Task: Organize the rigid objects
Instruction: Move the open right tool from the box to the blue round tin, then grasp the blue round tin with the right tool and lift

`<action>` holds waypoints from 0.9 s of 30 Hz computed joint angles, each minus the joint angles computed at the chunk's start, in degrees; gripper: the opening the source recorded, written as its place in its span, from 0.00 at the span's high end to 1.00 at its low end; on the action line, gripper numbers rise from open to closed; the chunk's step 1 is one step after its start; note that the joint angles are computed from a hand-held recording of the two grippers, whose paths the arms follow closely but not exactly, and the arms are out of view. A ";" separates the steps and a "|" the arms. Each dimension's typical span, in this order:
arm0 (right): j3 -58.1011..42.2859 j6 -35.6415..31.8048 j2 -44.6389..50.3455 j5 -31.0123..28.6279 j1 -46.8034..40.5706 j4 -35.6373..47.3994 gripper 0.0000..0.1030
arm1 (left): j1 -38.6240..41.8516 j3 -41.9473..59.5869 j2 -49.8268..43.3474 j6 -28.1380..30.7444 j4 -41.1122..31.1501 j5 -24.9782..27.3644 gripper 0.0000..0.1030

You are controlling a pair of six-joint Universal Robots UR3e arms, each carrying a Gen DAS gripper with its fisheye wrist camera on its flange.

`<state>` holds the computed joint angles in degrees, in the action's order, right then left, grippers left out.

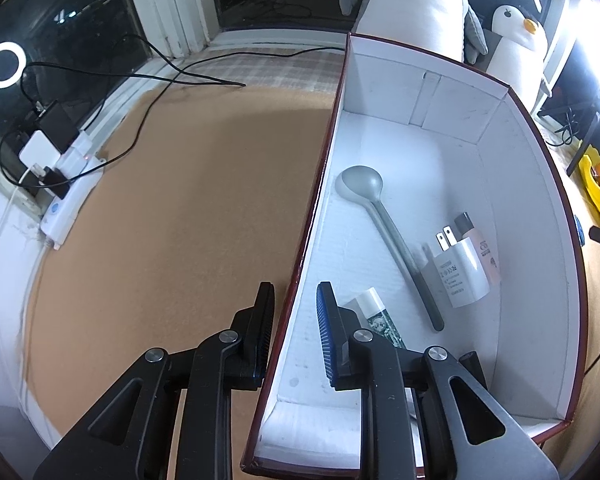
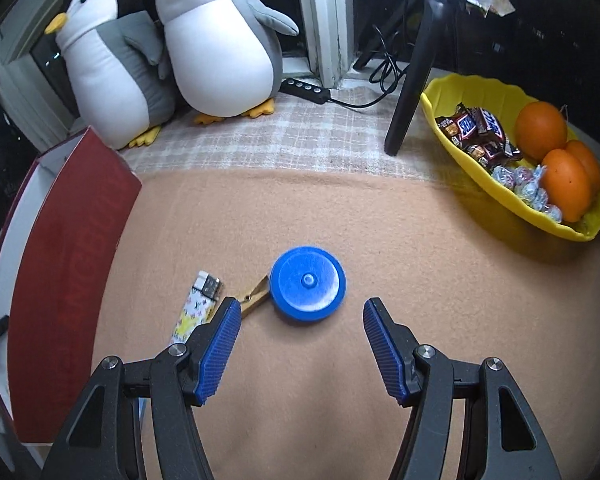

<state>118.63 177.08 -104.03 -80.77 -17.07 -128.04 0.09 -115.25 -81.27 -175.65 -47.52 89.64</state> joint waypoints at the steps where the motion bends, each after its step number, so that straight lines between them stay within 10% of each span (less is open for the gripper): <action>1: -0.52 0.24 1.14 -0.23 0.21 -0.46 0.42 | -0.05 0.09 -0.17 -0.09 0.04 0.11 0.80; 27: 1.25 -2.58 8.13 -7.56 0.57 -5.72 0.55 | -0.12 -0.51 -0.59 -0.71 0.69 0.07 0.80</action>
<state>119.88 174.51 -95.90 -88.33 -16.50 -133.76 -0.04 -115.76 -81.86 -176.36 -46.83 89.71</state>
